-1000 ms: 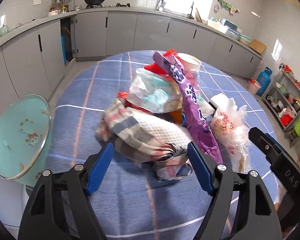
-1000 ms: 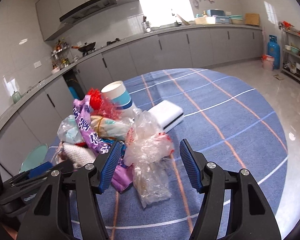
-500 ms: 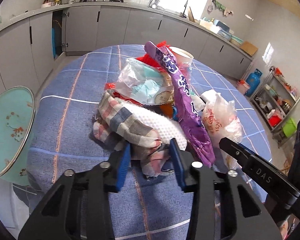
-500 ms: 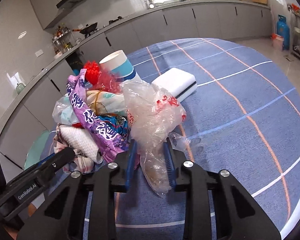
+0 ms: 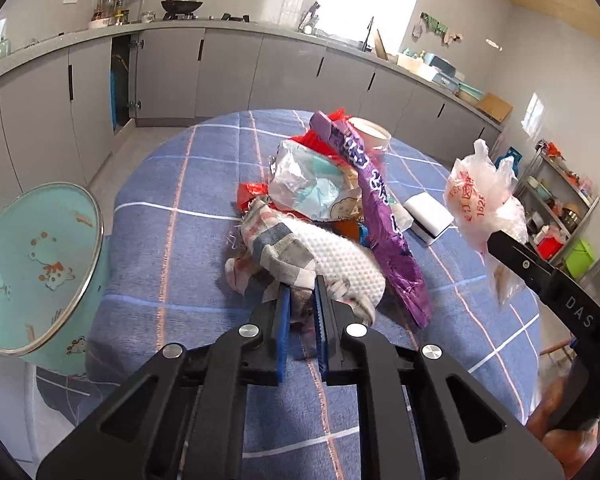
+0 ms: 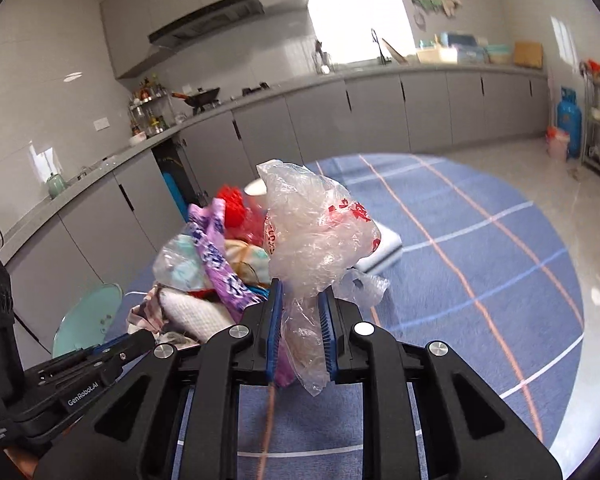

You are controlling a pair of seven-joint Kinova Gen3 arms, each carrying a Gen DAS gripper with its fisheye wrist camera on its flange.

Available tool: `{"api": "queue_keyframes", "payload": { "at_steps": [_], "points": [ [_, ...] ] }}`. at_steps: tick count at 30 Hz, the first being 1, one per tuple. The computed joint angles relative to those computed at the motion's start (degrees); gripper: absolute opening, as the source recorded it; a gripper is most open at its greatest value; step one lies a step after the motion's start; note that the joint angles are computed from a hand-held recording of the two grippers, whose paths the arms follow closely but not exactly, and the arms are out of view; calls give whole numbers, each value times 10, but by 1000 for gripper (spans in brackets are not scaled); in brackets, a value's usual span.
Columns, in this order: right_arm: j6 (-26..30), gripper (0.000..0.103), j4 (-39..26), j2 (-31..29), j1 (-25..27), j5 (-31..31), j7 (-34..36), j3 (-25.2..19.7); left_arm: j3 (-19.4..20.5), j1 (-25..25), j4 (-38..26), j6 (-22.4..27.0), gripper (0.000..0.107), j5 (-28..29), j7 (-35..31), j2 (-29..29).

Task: Collect trash
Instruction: 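Lift the plaid cloth with the left tool while the right tool grasps a clear plastic bag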

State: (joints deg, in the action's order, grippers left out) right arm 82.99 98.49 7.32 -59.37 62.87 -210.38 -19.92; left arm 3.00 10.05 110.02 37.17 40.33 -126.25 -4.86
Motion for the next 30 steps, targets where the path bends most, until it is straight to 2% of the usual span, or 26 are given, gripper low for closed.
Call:
{"api": "queue_keyframes", "payload": {
  "at_steps": [4, 9, 15, 18, 23, 30],
  "points": [
    [-17, 19, 0, -2, 8, -4, 6, 4, -11, -1, 9, -2, 10, 19, -25, -18],
    [-9, 19, -7, 1, 5, 1, 7, 3, -36, -4, 14, 7, 10, 53, -59, -39],
    [-3, 19, -19, 4, -3, 14, 22, 1, -59, -7, 24, -10, 10, 82, -87, -64],
    [-11, 19, -34, 12, -5, 19, 41, 3, -67, -10, 23, -13, 10, 80, -85, -69],
    [-45, 19, -67, 31, -8, 28, 86, 16, -66, -24, 13, -22, 10, 33, -38, -72],
    [-120, 19, -127, 64, -8, 24, 161, 46, -90, -46, 0, -22, 10, -3, -4, -64]
  ]
}}
